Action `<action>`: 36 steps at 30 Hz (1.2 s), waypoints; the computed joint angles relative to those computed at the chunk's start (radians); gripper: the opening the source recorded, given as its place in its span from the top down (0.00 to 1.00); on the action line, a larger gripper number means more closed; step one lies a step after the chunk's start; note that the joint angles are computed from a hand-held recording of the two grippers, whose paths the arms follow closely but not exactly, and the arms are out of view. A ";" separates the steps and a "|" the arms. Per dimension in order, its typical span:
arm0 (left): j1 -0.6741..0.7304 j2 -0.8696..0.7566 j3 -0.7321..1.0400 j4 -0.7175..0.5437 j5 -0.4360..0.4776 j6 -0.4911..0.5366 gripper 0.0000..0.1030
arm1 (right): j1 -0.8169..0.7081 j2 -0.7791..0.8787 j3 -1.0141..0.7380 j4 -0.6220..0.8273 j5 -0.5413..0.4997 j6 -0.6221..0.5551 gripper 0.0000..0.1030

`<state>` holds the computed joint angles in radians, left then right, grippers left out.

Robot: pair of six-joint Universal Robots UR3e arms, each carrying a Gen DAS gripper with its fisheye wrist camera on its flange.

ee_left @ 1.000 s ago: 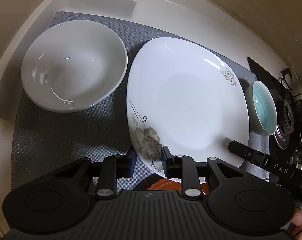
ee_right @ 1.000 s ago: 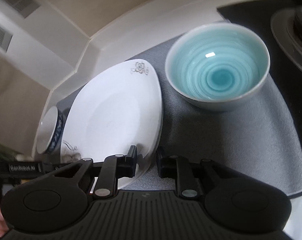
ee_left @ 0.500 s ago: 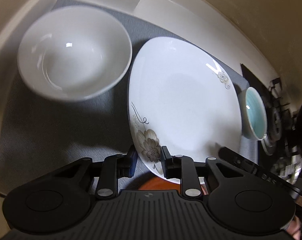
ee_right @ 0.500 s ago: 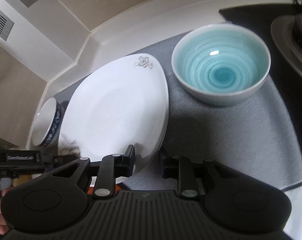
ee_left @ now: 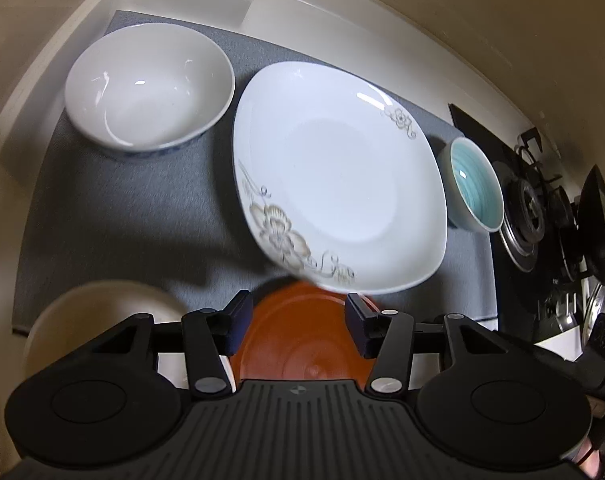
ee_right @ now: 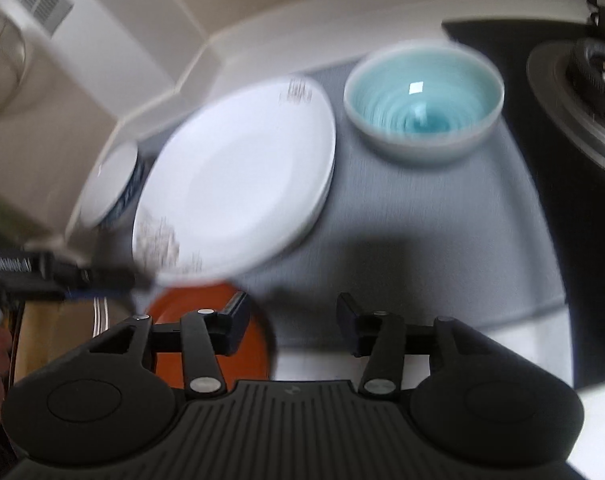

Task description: Organize plates and bowls

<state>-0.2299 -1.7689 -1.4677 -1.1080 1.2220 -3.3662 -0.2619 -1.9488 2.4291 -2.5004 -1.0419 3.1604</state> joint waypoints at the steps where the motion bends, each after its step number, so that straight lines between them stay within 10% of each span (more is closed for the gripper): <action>1: -0.006 0.008 -0.008 -0.003 0.009 0.003 0.48 | 0.013 -0.004 0.016 -0.013 -0.001 0.007 0.48; 5: -0.029 0.002 0.006 -0.041 0.034 0.027 0.52 | 0.043 0.010 0.065 -0.064 0.009 0.039 0.49; 9: -0.054 -0.010 0.024 -0.061 0.049 0.037 0.52 | 0.107 0.025 0.040 -0.069 -0.087 0.044 0.95; 22: -0.107 -0.061 0.075 -0.098 0.055 0.059 0.52 | -0.263 -0.474 0.109 0.472 -0.008 -0.221 0.91; 36: -0.165 -0.119 0.094 -0.093 0.088 0.079 0.51 | -0.147 -0.473 0.166 0.347 -0.067 -0.064 0.66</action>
